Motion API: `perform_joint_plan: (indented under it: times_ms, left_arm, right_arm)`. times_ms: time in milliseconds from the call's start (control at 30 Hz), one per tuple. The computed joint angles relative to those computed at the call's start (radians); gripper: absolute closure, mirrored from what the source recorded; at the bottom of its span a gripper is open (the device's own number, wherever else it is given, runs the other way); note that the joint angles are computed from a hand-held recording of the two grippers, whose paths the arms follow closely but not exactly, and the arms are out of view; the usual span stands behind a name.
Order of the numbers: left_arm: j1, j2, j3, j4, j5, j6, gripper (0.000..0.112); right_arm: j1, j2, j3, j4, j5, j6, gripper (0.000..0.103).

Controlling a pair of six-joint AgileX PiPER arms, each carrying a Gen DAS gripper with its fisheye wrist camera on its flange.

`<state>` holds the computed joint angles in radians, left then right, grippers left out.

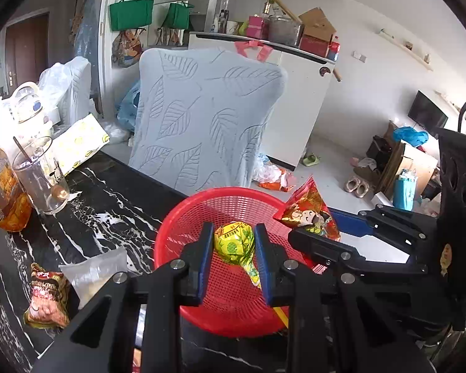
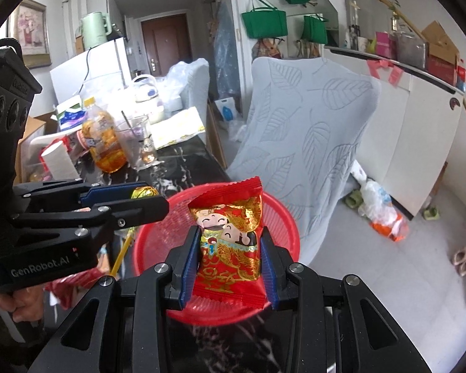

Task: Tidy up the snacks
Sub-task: 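Open both grippers to drop the packet and lollipop into the red basket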

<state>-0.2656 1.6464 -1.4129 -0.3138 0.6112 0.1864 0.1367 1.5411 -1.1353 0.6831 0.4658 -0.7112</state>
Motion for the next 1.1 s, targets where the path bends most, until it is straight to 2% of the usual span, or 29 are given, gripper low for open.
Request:
perform_joint_plan:
  times_ms: [200, 333, 400, 433, 500, 633, 667, 1100]
  left_arm:
    - [0.013, 0.050, -0.044, 0.041, 0.026, -0.066, 0.087]
    - [-0.006, 0.108, -0.115, 0.150, 0.103, -0.162, 0.087]
    - [0.000, 0.133, -0.142, 0.145, 0.145, -0.166, 0.087]
    - [0.005, 0.143, -0.150, 0.132, 0.162, -0.166, 0.087]
    - [0.001, 0.137, -0.138, 0.142, 0.151, -0.179, 0.083]
    - [-0.019, 0.103, -0.106, 0.202, 0.120, -0.238, 0.062]
    - [-0.022, 0.098, -0.103, 0.213, 0.114, -0.248, 0.060]
    - [-0.032, -0.053, -0.030, 0.211, 0.121, -0.237, 0.059]
  right_arm:
    - [0.014, 0.065, -0.049, -0.012, -0.014, 0.007, 0.067]
    - [0.026, 0.079, -0.049, -0.034, -0.041, 0.019, 0.064]
    - [0.032, 0.087, -0.059, -0.074, -0.038, 0.061, 0.053]
    - [0.033, 0.085, -0.056, -0.088, -0.040, 0.075, 0.051]
    - [0.032, 0.080, -0.047, -0.097, -0.045, 0.083, 0.051]
    - [0.025, 0.065, -0.038, -0.123, -0.042, 0.112, 0.051]
    - [0.024, 0.060, -0.035, -0.130, -0.044, 0.120, 0.051]
    - [0.041, -0.073, 0.030, -0.201, -0.059, 0.212, 0.051]
